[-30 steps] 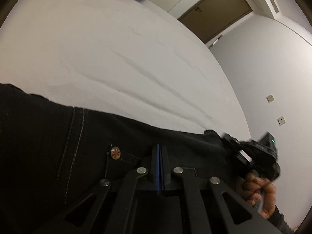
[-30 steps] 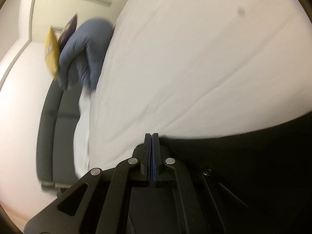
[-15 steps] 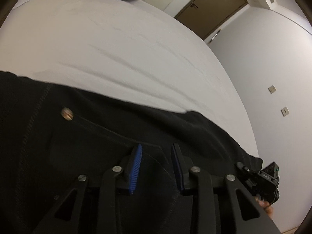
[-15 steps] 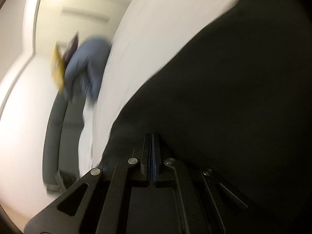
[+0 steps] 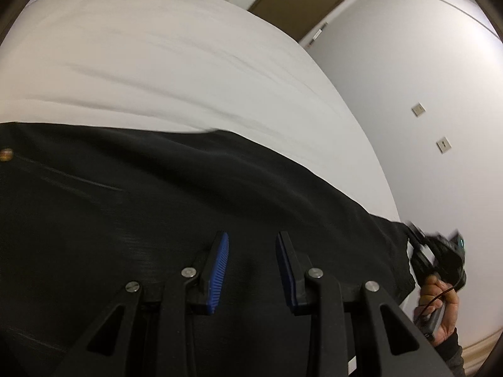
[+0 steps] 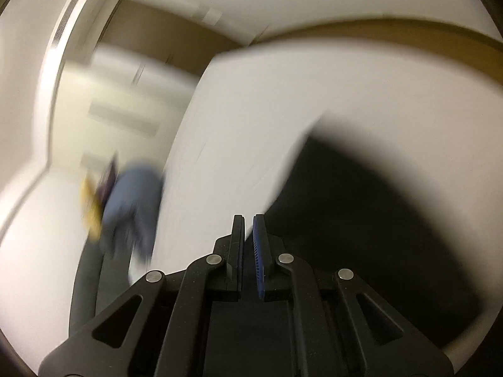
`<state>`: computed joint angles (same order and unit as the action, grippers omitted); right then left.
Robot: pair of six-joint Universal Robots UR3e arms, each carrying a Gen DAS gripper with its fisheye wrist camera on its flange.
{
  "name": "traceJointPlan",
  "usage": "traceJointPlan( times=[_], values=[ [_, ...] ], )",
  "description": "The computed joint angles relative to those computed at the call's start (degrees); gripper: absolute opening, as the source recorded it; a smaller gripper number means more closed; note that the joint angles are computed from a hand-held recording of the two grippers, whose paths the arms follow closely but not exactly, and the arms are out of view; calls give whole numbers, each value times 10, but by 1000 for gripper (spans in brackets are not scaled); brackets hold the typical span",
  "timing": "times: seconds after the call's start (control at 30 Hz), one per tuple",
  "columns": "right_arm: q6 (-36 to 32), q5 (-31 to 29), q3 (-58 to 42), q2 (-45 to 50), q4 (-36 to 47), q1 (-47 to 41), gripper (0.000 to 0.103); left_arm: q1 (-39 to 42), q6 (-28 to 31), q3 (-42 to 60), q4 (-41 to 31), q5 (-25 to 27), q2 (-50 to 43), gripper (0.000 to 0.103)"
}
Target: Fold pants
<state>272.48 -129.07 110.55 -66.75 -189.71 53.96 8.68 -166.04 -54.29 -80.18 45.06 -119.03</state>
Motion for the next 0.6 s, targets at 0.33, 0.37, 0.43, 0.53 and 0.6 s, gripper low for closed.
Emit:
traceJointPlan(
  times=[0.33, 0.37, 0.43, 0.53, 0.6],
  values=[
    [12, 94, 122, 73, -212, -98, 0, -49, -32, 71, -8, 19, -60, 29],
    [26, 57, 182, 54, -233, -89, 0, -47, -28, 61, -4, 17, -57, 26],
    [70, 11, 288, -21, -234, -74, 0, -43, -27, 40, 10, 16, -49, 21],
    [203, -118, 367, -201, 19, 3, 4, -43, -37, 39, 12, 17, -46, 17],
    [396, -209, 385, -321, 259, 114, 4, -38, -29, 17, 17, 14, -27, 15]
  ],
)
